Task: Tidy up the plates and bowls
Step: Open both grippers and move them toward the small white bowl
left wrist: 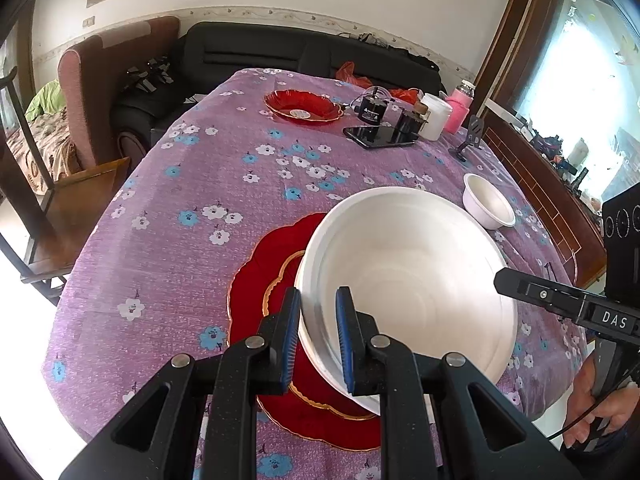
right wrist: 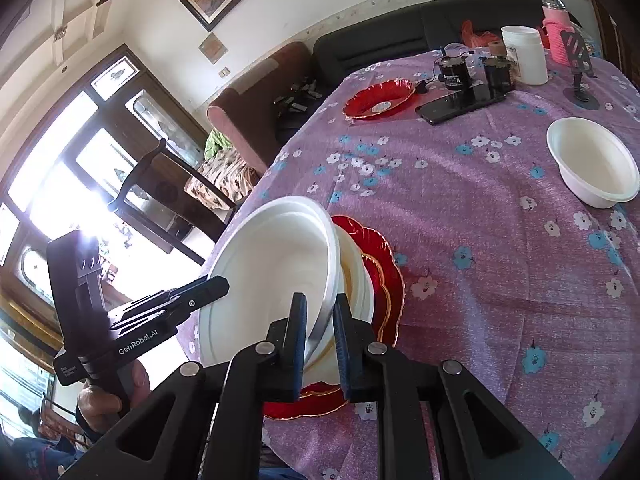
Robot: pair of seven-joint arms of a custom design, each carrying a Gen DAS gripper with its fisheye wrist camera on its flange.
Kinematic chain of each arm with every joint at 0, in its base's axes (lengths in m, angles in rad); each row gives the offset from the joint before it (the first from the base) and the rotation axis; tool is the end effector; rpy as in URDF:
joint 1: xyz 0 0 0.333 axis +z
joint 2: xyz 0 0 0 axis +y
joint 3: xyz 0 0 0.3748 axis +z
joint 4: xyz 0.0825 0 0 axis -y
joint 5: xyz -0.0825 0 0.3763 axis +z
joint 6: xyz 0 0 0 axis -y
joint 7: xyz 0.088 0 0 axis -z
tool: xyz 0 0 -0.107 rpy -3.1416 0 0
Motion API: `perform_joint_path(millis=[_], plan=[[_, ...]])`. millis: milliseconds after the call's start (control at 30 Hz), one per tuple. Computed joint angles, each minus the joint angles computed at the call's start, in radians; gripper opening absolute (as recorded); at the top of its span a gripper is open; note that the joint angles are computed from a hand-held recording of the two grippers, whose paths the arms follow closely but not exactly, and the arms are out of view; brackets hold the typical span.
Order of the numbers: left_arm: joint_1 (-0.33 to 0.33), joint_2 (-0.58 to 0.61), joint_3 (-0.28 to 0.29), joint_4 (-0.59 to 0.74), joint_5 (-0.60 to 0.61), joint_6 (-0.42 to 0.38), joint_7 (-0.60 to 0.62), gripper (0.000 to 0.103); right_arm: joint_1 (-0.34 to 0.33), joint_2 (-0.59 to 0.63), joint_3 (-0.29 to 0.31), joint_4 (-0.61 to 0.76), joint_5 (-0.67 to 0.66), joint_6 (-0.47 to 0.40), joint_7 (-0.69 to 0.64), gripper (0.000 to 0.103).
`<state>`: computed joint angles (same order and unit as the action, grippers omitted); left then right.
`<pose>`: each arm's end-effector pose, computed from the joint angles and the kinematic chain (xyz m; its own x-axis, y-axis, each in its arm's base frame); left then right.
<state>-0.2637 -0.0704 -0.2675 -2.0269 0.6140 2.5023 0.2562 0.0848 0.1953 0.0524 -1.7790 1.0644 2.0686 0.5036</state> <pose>0.4842 -0.2943 0.5991 0.2870 -0.9320 0.2215 -0.6919 -0.3616 -0.6249 0.6285 0.1299 0.5398 0.6968 -0.5047 -0.5096 -0.6982 -0.3145 -0.6431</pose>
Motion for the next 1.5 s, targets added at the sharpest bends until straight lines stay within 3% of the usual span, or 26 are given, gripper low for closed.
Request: perform_joint_path(millis=[500,800,1000,1133,1300,1500], plan=[[-0.007,-0.023,-0.015,0.022,0.037,-0.065,-0.031,0.019,-0.045,-0.011,-0.021,0.0,0.078,-0.022,-0.015,0.015],[-0.034,0.006,-0.036,0.105,0.078,-0.13,-0.019,0.028,-0.09,-0.004,-0.041,0.005,0.135,-0.041,-0.023,0.018],[-0.077,0.096,-0.034,0.226,0.071,-0.14,0.048,0.039,-0.133,0.019,-0.053,0.02,0.181,-0.05,-0.021,0.024],[-0.109,0.182,-0.024,0.323,0.016,-0.103,0.117,0.045,-0.161,0.042,-0.057,0.035,0.199,-0.055,-0.012,0.024],[-0.159,0.313,-0.01,0.48,-0.069,-0.116,0.21,0.049,-0.191,0.076,-0.057,0.056,0.202,-0.048,0.005,0.024],[-0.211,0.499,-0.002,0.734,-0.228,-0.173,0.347,0.05,-0.209,0.121,-0.05,0.119,0.19,0.044,0.036,0.024]])
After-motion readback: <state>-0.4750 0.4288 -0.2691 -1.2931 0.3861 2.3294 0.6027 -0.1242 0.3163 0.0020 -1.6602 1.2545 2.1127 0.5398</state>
